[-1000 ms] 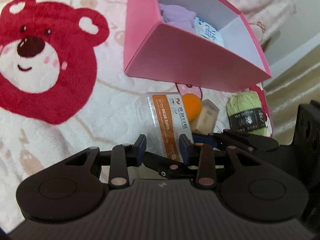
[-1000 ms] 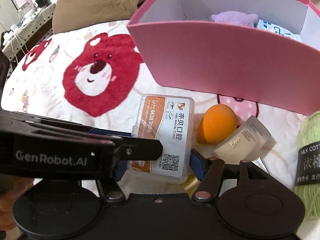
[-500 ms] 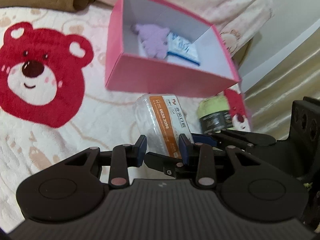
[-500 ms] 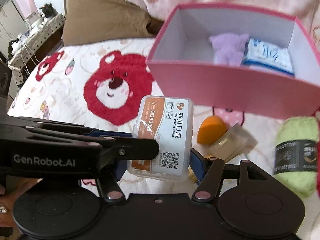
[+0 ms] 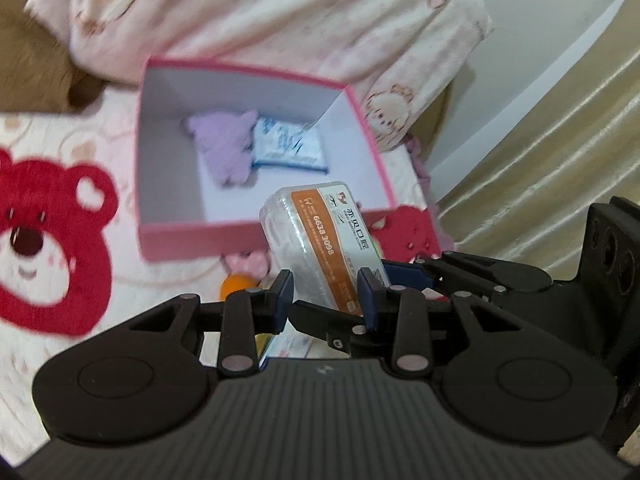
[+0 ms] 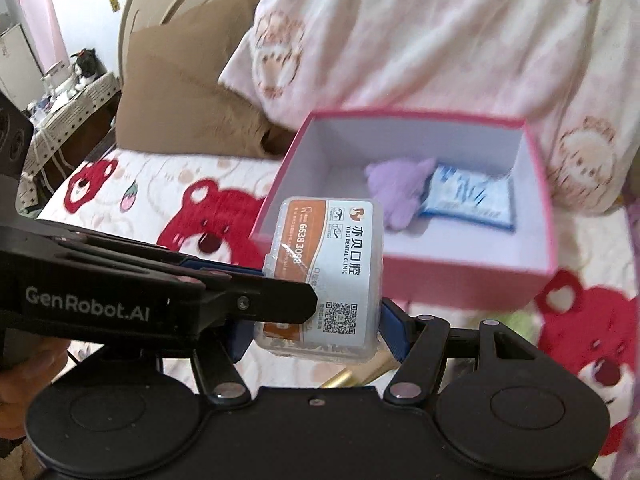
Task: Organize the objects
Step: 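Lift the card box with the left tool and carry it over the pink box, then lower the card box beside the wipes pack and open the left tool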
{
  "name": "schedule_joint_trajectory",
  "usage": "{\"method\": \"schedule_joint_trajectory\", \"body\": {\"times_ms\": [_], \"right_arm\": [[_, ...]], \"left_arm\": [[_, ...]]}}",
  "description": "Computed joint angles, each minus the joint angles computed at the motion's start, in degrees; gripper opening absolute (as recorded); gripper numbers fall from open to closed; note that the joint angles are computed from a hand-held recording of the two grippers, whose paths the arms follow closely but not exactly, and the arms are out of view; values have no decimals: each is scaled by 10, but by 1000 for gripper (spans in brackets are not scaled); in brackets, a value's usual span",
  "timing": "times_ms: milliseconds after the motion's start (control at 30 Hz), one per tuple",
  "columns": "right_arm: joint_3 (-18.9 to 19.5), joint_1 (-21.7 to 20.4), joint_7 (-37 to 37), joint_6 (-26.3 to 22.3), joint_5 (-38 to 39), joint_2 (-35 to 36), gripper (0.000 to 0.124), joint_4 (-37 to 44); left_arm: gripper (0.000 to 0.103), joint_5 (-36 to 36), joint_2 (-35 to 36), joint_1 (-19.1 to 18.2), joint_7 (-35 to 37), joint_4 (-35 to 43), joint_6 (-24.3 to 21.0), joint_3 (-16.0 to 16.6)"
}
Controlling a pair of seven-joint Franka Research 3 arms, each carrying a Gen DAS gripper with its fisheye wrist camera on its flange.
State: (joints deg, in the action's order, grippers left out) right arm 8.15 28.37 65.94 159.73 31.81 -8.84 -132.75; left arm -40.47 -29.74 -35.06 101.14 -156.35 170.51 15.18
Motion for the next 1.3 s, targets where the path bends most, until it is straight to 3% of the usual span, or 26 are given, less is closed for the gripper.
{"method": "schedule_joint_trajectory", "body": {"times_ms": [133, 333, 500, 600, 667, 933, 1167, 1300], "right_arm": [[-3, -16, 19, -3, -34, 11, 69, 30], [-8, -34, 24, 5, -60, 53, 68, 83], [-12, -51, 52, -10, -93, 105, 68, 135], [-18, -53, 105, -39, -157, 151, 68, 178], [-23, -48, 137, -51, -205, 182, 68, 202], [-37, -44, 173, -115, -239, 290, 67, 300], [-53, -27, 192, -172, -295, 345, 67, 363], [-58, -17, 194, -150, -325, 342, 67, 341]], "left_arm": [[33, -15, 35, -15, 19, 51, -3, 12], [33, -108, 108, -35, 107, 140, -30, 45], [33, -191, 189, -26, 167, 217, -86, 63], [33, -228, 251, -6, 173, 260, -127, 62], [34, -256, 291, 11, 175, 286, -154, 57], [33, -300, 410, 89, 166, 362, -225, 14], [34, -275, 464, 136, 120, 404, -235, -33], [34, -251, 472, 155, 106, 410, -226, -60]]}}
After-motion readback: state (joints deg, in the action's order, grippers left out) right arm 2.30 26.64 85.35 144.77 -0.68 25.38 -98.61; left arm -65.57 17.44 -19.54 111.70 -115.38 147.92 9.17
